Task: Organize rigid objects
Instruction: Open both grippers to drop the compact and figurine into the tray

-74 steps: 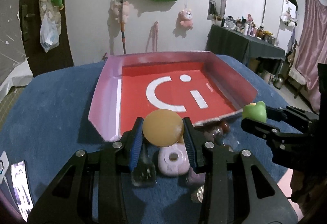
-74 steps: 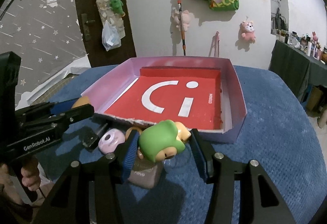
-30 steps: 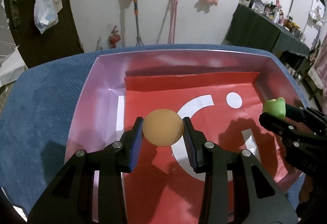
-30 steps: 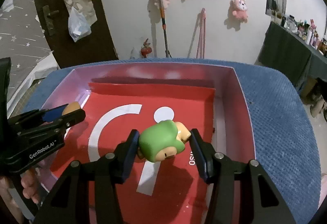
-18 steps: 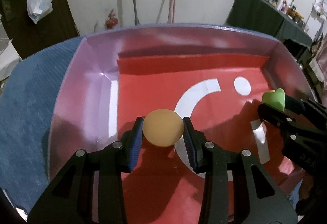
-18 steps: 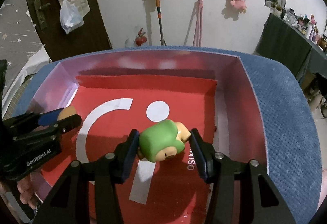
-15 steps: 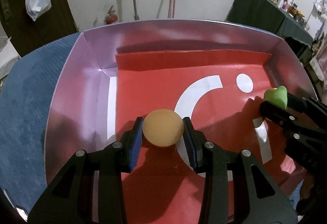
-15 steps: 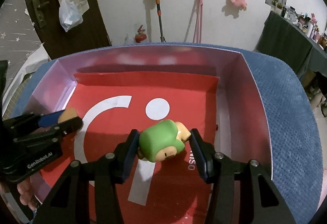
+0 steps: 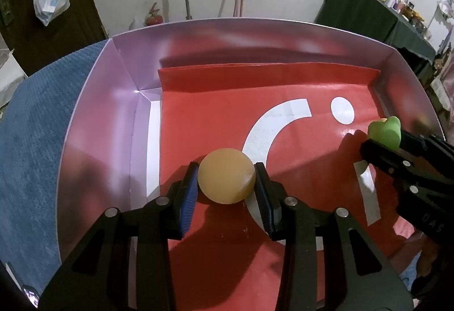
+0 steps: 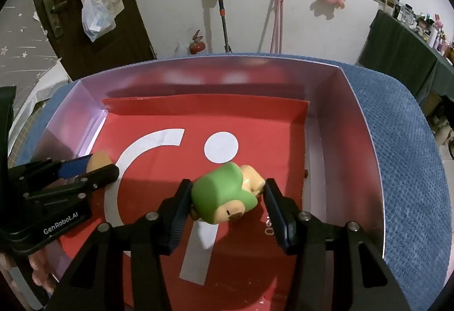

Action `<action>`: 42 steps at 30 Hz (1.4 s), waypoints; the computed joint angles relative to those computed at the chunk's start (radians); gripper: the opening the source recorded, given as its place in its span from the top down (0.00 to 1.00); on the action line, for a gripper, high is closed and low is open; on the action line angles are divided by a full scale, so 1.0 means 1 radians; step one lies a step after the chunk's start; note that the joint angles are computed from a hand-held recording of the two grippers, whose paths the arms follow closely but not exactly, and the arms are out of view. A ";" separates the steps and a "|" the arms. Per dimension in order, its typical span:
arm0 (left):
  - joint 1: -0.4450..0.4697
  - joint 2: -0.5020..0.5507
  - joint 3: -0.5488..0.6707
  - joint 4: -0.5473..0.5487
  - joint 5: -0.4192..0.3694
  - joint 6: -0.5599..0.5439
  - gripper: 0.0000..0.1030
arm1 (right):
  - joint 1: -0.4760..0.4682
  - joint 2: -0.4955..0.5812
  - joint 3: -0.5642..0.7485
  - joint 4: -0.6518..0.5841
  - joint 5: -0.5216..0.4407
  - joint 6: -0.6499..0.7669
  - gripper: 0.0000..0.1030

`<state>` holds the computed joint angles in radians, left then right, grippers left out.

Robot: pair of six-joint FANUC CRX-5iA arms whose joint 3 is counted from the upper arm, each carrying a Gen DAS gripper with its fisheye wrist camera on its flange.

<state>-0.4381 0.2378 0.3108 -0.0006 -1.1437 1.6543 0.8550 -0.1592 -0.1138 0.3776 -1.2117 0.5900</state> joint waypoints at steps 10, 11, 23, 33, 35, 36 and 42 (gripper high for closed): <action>0.023 0.000 -0.011 0.044 0.000 -0.017 0.41 | 0.003 -0.001 -0.001 0.002 -0.003 0.005 0.47; 0.025 -0.002 -0.014 0.048 0.001 -0.017 0.41 | 0.003 0.000 0.000 0.001 -0.004 0.005 0.47; 0.003 -0.020 -0.013 -0.021 -0.013 0.030 0.41 | 0.016 -0.007 -0.009 0.016 -0.002 0.001 0.41; -0.003 -0.072 -0.070 -0.019 0.048 0.028 0.27 | 0.063 -0.044 -0.037 0.071 0.002 -0.036 0.35; -0.013 -0.088 -0.080 -0.035 0.059 0.036 0.25 | 0.071 -0.056 -0.043 0.077 0.005 -0.044 0.33; -0.016 -0.097 -0.086 -0.041 0.064 0.040 0.25 | 0.079 -0.065 -0.049 0.081 0.010 -0.052 0.32; -0.020 -0.150 -0.118 -0.079 0.104 0.062 0.06 | 0.129 -0.118 -0.096 0.154 0.028 -0.120 0.14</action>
<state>-0.4585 0.0878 0.1928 -0.0798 -1.0392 1.7160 0.9840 -0.2773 -0.2101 0.5315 -1.1838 0.4705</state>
